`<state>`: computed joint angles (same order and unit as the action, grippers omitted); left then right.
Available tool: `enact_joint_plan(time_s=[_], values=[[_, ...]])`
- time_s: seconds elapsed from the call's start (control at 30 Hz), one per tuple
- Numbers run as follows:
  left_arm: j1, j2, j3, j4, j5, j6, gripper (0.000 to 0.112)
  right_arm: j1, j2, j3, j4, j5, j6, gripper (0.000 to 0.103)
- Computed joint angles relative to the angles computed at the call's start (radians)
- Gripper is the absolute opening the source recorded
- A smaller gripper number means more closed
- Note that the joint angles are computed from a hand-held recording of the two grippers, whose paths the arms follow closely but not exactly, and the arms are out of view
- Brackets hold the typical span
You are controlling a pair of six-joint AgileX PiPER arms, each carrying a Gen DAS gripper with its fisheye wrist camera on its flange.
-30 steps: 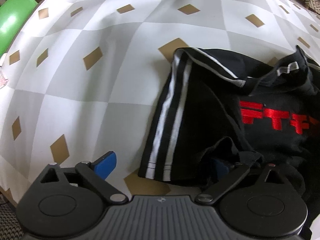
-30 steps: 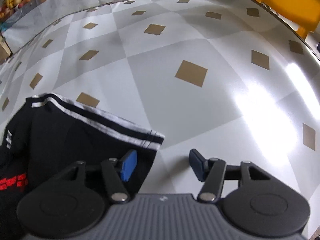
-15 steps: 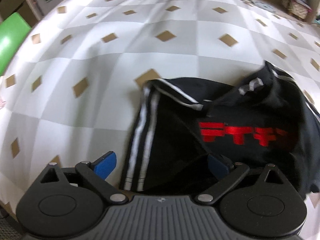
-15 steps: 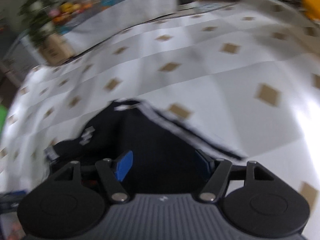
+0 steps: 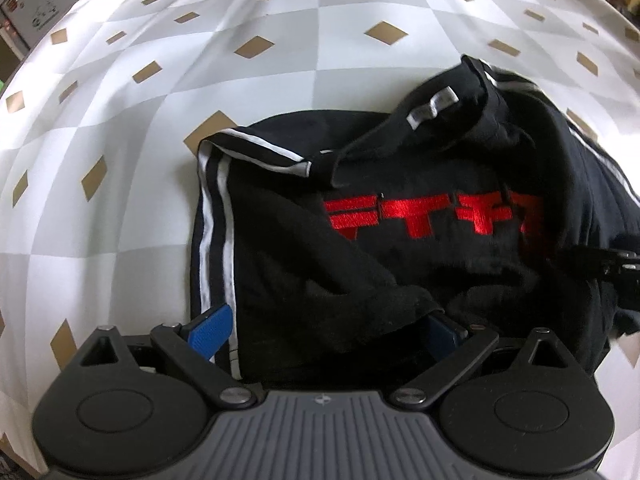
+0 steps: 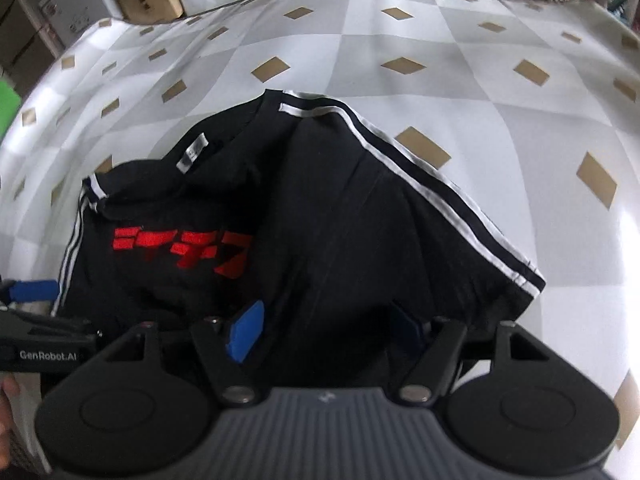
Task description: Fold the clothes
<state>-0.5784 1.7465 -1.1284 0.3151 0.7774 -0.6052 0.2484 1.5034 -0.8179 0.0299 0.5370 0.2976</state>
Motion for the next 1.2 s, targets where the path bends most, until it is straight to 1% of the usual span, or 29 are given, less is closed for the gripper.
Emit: enact_joint_plan(time_s=[0.1, 0.23, 0.4, 0.53, 0.67, 0.87, 1.03, 1.13, 1.2], values=[[0.015, -0.005, 0.001, -0.050, 0.003, 0.041, 0.098, 0.006, 0.002, -0.008, -0.069, 0.028, 0.044, 0.067], [0.035, -0.011, 0.009, -0.127, 0.003, 0.109, 0.099, -0.002, -0.004, -0.004, -0.118, 0.044, 0.088, 0.067], [0.040, -0.024, 0.034, -0.172, -0.003, 0.150, 0.103, -0.005, -0.025, 0.014, -0.146, 0.063, 0.130, 0.068], [0.050, -0.048, 0.074, -0.223, -0.016, 0.187, 0.103, -0.006, -0.059, 0.043, -0.156, 0.091, 0.158, 0.071], [0.037, -0.088, 0.126, -0.229, -0.025, 0.206, 0.103, -0.015, -0.102, 0.073, -0.125, 0.136, 0.120, 0.075], [0.005, -0.159, 0.212, -0.244, -0.031, 0.221, 0.103, -0.012, -0.164, 0.094, -0.076, 0.247, 0.033, 0.076], [-0.010, -0.200, 0.231, -0.237, 0.000, 0.217, 0.103, -0.011, -0.198, 0.072, -0.045, 0.347, -0.025, 0.075], [-0.018, -0.227, 0.227, -0.206, 0.016, 0.203, 0.103, 0.013, -0.255, 0.062, -0.091, 0.359, 0.001, 0.074], [-0.010, -0.237, 0.206, -0.190, 0.026, 0.204, 0.103, 0.013, -0.291, 0.057, -0.090, 0.349, -0.011, 0.074]])
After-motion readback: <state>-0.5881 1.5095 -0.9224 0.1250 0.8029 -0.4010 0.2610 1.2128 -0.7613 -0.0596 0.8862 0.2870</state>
